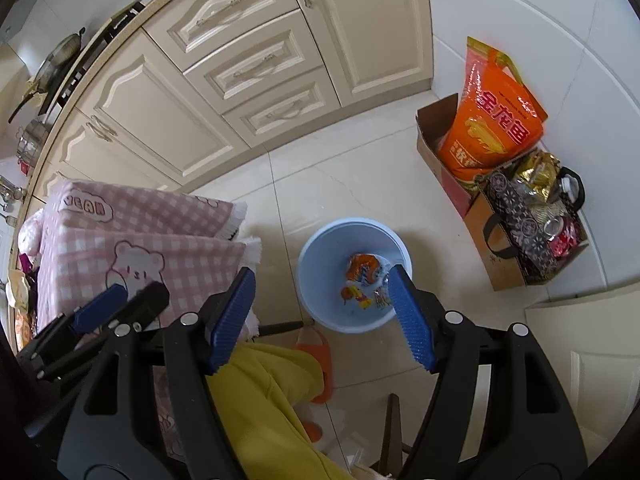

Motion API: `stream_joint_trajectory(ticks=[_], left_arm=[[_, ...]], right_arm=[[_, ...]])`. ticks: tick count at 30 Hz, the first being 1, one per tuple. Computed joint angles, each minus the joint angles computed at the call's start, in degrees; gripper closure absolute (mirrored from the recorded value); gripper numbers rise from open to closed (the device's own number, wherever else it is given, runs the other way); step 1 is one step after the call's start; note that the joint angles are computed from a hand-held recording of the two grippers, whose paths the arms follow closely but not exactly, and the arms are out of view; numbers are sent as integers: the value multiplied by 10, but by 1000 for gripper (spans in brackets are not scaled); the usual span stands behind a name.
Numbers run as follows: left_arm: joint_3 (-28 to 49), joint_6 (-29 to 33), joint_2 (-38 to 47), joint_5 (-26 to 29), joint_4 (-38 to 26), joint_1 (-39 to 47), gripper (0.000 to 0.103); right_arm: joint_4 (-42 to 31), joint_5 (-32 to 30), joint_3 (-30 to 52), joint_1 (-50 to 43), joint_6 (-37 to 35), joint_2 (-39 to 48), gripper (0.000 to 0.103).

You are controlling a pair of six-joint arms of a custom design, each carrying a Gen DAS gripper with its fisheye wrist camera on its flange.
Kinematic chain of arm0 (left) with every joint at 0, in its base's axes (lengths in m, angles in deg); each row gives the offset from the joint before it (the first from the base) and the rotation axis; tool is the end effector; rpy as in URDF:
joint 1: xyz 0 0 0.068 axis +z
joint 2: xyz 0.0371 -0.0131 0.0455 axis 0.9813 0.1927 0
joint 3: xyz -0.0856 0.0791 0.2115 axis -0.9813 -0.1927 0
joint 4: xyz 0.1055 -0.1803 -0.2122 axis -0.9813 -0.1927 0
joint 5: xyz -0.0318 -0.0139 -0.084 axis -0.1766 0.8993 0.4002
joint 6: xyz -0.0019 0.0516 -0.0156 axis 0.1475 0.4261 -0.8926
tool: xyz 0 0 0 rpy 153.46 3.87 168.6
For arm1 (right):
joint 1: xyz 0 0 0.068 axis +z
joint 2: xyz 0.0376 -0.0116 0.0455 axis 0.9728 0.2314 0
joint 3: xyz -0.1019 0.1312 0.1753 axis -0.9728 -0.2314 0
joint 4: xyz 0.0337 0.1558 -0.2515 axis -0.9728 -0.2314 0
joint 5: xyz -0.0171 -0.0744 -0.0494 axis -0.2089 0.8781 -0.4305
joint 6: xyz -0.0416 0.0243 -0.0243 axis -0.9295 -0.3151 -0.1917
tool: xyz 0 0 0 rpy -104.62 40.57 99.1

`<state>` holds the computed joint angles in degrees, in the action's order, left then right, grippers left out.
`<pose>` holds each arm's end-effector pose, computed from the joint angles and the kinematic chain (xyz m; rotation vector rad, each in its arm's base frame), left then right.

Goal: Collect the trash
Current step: 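Move both open tools back over the table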

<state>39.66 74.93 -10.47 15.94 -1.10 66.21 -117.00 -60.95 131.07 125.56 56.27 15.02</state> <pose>0.2195 -0.0512 0.2208 0.4014 2.6704 -0.1138 0.1741 0.1844 0.2049 0.6103 2.5928 0.3091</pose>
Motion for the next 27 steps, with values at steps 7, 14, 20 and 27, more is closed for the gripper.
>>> stream_joint_trajectory(ticks=[7, 14, 20, 27], left_arm=[[-8, 3, -46, 7, -26, 2, 43], [-8, 14, -115, 19, -70, 18, 42], [7, 39, -173, 43, -116, 64, 41], [32, 110, -221, 103, -168, 186, 41]], right_arm=[[-41, 33, 8, 39, 38, -22, 32], [-104, 96, 50, 101, 79, -25, 32], [-142, 144, 99, 154, 108, -9, 31], [-171, 199, 180, 216, 109, 47, 30]])
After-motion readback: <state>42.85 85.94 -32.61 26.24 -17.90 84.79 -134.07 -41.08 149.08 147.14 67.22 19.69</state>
